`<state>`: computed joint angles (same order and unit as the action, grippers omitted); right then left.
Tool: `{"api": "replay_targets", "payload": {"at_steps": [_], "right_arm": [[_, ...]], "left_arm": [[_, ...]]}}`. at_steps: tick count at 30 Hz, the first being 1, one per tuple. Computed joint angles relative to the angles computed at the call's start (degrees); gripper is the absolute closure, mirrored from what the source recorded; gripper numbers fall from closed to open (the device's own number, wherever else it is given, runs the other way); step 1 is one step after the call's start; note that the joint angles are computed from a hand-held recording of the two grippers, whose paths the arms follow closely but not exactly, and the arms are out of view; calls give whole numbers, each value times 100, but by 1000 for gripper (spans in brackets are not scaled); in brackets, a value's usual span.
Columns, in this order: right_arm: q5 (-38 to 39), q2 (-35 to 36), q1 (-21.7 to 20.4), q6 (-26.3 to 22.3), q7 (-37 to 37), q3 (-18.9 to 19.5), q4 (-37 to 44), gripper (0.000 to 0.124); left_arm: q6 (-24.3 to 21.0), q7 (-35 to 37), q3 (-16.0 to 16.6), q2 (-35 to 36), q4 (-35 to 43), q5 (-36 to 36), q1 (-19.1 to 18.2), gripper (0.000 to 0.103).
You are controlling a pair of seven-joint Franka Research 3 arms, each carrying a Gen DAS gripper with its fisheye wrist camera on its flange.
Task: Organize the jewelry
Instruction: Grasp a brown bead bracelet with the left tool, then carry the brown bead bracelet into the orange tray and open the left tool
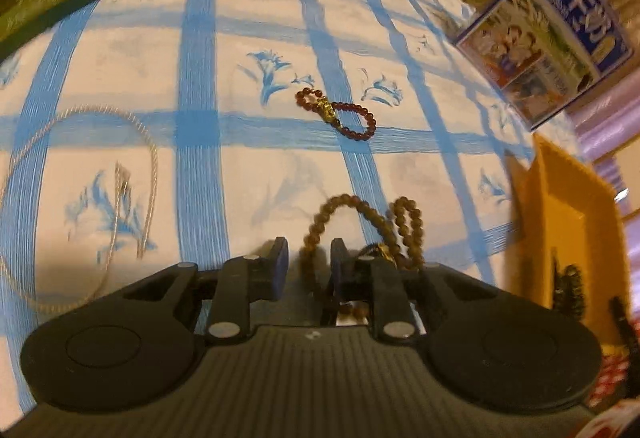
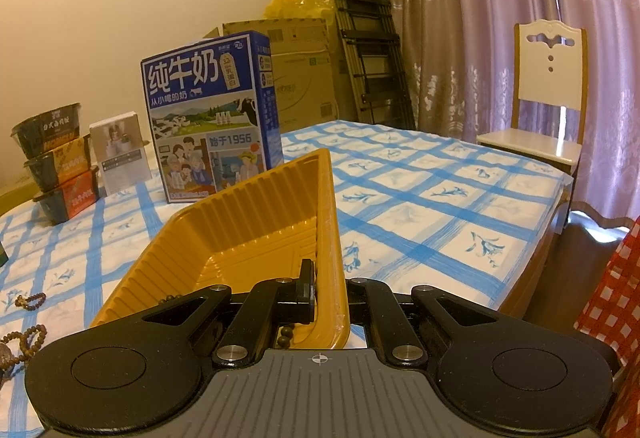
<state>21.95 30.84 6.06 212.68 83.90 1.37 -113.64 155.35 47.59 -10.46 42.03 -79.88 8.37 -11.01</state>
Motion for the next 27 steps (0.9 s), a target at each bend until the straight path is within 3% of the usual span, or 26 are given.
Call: {"api": "replay_targets", "payload": {"at_steps": [5,8,10,19,27], "right_arm": [[11,0,8,0,8,-3,1,118],[0,0,4,0,6,-3,-1,118],[1,1,2,2,11,-1,0,118],[-2,-13,8,-4,-7,-6,-5,118],[2,-25,19,-22,-30,-14,5,118]], "left_arm": [[-957,457,276,487,1042,605,-411,85],[-1185,607,416,606,1287,888,-591,87],[-1091,629,440,595,1235,989,-632,98],[-243,460,500,183,690,1262,-678,98],[418,634,419,-120,684,1414,-761,98]]}}
